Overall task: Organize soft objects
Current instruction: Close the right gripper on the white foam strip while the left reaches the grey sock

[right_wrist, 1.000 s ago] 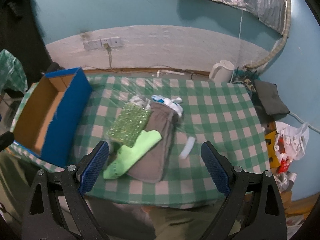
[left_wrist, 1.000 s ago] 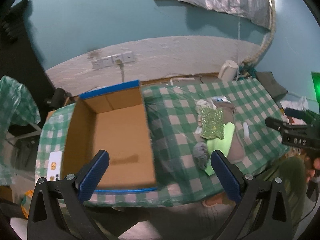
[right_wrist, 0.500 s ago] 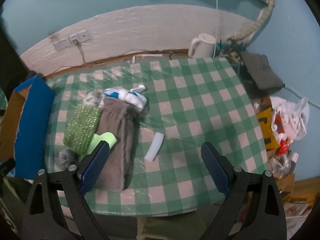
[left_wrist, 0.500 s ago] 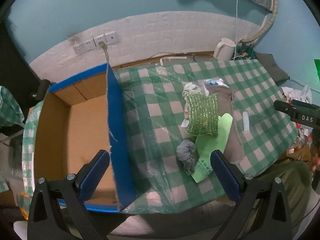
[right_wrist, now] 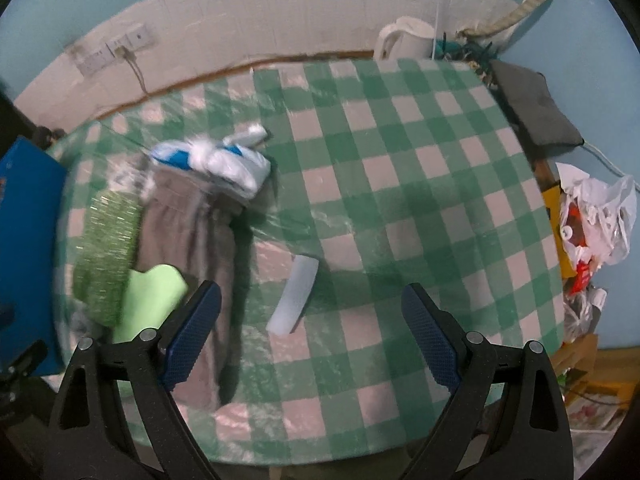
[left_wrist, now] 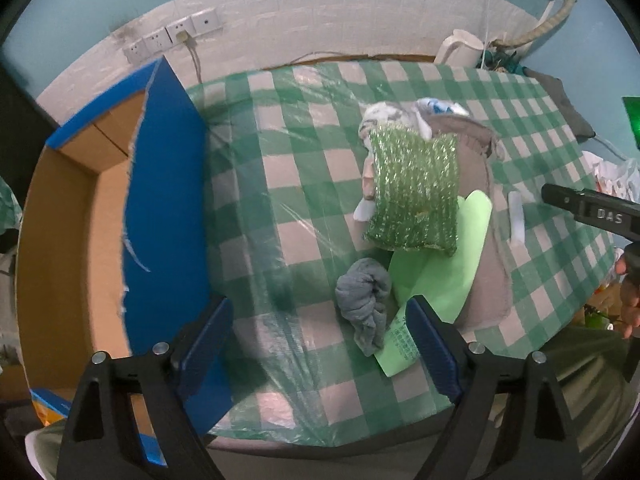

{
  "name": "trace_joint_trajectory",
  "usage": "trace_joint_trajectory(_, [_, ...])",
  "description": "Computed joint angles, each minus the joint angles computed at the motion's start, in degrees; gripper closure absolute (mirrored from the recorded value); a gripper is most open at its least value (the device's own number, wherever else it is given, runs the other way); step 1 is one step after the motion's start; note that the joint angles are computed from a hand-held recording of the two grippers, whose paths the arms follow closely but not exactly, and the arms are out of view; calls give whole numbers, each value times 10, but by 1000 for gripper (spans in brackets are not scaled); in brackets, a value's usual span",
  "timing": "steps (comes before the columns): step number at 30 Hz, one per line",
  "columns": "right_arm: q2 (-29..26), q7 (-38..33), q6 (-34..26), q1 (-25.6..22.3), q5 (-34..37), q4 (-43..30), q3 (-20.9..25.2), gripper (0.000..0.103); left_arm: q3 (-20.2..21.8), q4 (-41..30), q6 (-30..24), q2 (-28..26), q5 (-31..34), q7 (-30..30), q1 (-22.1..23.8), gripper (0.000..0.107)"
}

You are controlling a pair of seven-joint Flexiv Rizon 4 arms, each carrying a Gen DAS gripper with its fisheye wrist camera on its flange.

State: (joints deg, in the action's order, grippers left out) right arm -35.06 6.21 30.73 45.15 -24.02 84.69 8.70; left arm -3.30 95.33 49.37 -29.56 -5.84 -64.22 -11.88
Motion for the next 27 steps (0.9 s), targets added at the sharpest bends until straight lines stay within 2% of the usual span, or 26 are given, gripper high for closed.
trace_joint_trajectory(2, [-8, 0, 11, -8, 18, 3, 5, 17, 1, -2, 3, -5, 5, 0, -3, 18])
trace_joint_trajectory(5, [-14, 8, 45, -19, 41, 16, 10, 20, 7, -13, 4, -18, 21, -8, -12, 18])
trace_joint_trajectory(12, [-30, -8, 44, -24, 66, 12, 14, 23, 14, -35, -17, -40, 35, -34, -19, 18])
trace_joint_trajectory(18, [-37, -7, 71, -25, 67, 18, 7, 32, 15, -40, -19, -49, 44, -41, -23, 18])
trace_joint_trajectory(21, [-45, -6, 74, -22, 60, 10, 2, 40, 17, -48, -25, -54, 46, -48, -24, 18])
trace_joint_trajectory(23, [-53, -9, 74, -21, 60, 1, 2, 51, 18, -54, -30, -59, 48, -54, -25, 18])
trace_joint_trajectory(27, [-63, -9, 62, -12, 57, -14, -1, 67, 15, -60, -35, -67, 44, -54, -21, 18])
